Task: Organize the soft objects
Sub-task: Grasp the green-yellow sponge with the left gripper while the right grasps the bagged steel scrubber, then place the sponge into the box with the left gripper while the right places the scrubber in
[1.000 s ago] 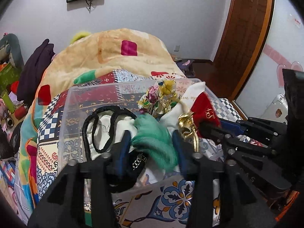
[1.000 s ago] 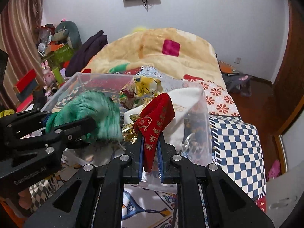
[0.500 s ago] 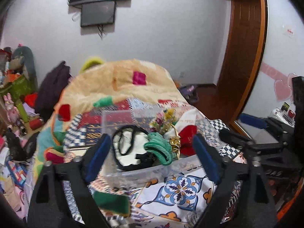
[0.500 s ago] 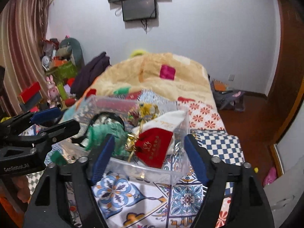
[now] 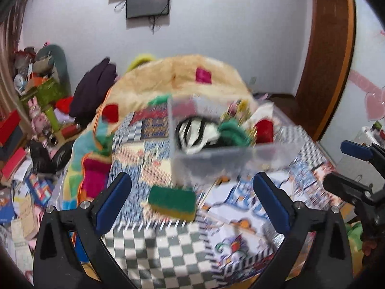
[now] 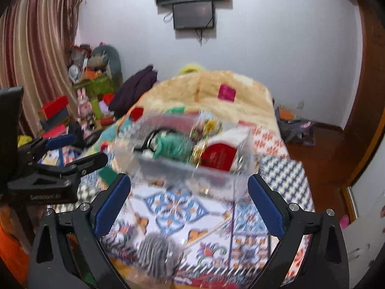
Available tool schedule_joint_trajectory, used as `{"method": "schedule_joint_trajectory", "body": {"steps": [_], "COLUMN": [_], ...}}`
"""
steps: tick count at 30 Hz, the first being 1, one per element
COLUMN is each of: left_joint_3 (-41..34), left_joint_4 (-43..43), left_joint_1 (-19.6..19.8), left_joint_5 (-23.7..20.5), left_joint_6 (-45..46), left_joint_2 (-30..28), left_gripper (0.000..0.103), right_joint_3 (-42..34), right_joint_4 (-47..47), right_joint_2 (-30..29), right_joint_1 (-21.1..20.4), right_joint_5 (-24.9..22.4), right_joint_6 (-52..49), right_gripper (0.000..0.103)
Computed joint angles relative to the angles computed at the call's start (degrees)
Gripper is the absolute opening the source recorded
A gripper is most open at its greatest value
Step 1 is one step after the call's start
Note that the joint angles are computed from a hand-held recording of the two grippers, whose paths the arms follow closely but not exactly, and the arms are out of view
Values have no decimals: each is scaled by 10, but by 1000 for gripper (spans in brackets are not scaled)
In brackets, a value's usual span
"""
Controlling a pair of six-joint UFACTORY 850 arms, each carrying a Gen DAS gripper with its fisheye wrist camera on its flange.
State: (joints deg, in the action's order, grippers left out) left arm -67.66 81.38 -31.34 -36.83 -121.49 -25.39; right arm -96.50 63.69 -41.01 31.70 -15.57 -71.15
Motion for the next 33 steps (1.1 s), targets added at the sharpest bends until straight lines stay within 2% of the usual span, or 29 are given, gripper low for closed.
{"method": "schedule_joint_trajectory", "body": {"steps": [3, 5, 10, 12, 13, 15, 16, 17, 18, 20, 25, 33], "left_joint_3": [4, 4, 1, 0, -1, -3, -4, -5, -7, -6, 3, 16], "left_joint_4": [-25, -44, -70, -65, -60, -58, -61, -62, -65, -55, -28, 42], "left_joint_1": [8, 18, 39, 42, 42, 45, 48, 49, 49, 44, 32, 13], "left_joint_5": [14, 28, 62, 65, 66, 78, 87, 92, 94, 84, 74, 54], "left_joint_6": [2, 3, 4, -2, -5, 0, 8, 11, 14, 8, -13, -66], "left_joint_2": [-12, -22, -43, -47, -48, -51, -53, -55, -57, -57, -48, -15], "left_gripper": [102, 102, 102, 101, 96, 82, 75, 65, 63, 60, 57, 57], "right_joint_3": [11, 1, -12, -14, -22, -23, -18, -16, -17, -15, -11, 2], "right_joint_4": [-55, -105, -199, -229, -246, -242, -234, -231, -227, -216, -196, -131], "right_joint_2": [-3, -19, -44, -51, -59, -64, -62, -61, -61, -60, -53, -29], "right_joint_1": [0, -2, 1, 5, 6, 8, 10, 10, 10, 8, 1, -6], "right_joint_5": [-19, -51, -98, -109, -122, -135, -127, -124, -127, -122, -104, -57], "right_joint_6": [56, 113, 194, 211, 223, 218, 206, 201, 197, 191, 188, 134], "right_gripper": [98, 98, 95, 80, 76, 60, 58, 52, 45, 40, 34, 33]}}
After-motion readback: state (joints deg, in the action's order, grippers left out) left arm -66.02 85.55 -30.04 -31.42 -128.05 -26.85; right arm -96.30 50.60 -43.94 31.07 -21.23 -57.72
